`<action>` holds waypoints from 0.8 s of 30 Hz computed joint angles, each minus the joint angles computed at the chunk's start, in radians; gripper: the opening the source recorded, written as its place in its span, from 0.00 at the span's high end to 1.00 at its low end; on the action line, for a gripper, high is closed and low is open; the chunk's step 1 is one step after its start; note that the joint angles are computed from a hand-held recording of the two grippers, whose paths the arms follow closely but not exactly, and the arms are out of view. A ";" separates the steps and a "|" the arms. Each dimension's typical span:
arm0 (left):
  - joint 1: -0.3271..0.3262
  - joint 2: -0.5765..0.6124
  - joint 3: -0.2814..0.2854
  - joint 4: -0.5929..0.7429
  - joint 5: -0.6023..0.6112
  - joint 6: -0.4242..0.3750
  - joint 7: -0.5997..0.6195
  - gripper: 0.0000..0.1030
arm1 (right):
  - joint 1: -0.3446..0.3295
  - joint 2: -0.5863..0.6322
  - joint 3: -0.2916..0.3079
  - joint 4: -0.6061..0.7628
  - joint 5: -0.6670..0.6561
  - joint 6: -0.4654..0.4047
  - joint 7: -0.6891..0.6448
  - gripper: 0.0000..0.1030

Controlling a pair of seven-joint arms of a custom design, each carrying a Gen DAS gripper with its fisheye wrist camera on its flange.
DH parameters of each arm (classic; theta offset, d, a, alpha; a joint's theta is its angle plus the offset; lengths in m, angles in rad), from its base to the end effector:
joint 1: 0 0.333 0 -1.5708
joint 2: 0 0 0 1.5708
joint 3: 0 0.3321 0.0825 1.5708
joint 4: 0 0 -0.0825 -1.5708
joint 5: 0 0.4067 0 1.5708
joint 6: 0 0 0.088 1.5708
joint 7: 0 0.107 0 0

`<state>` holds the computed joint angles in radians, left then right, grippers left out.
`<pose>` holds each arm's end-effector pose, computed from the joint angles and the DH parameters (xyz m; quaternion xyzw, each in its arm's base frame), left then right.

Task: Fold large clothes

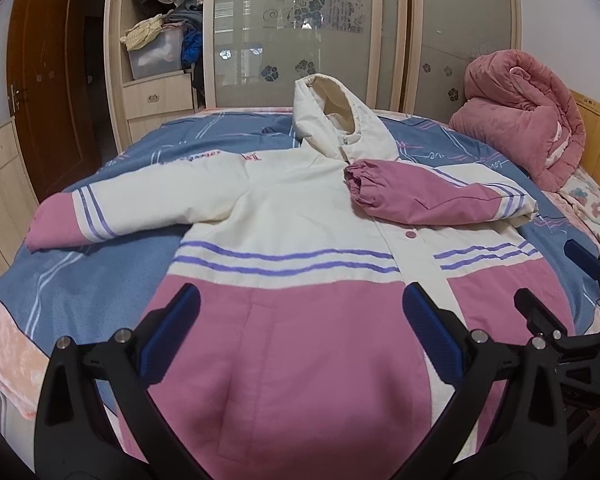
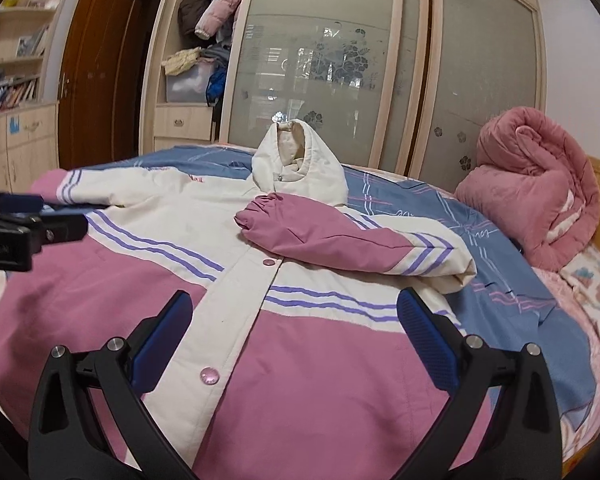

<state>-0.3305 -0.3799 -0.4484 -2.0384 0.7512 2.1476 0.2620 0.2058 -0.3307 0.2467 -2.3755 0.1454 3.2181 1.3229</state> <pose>0.3536 -0.3632 0.6597 -0.6968 0.5489 -0.2937 0.3562 0.4535 0.2210 0.5961 -0.7361 0.3942 -0.3485 0.4259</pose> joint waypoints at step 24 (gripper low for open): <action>0.128 -0.195 0.082 -0.140 -0.111 0.094 -0.024 0.02 | 0.157 0.692 -0.016 0.939 -0.933 -0.793 0.296 0.48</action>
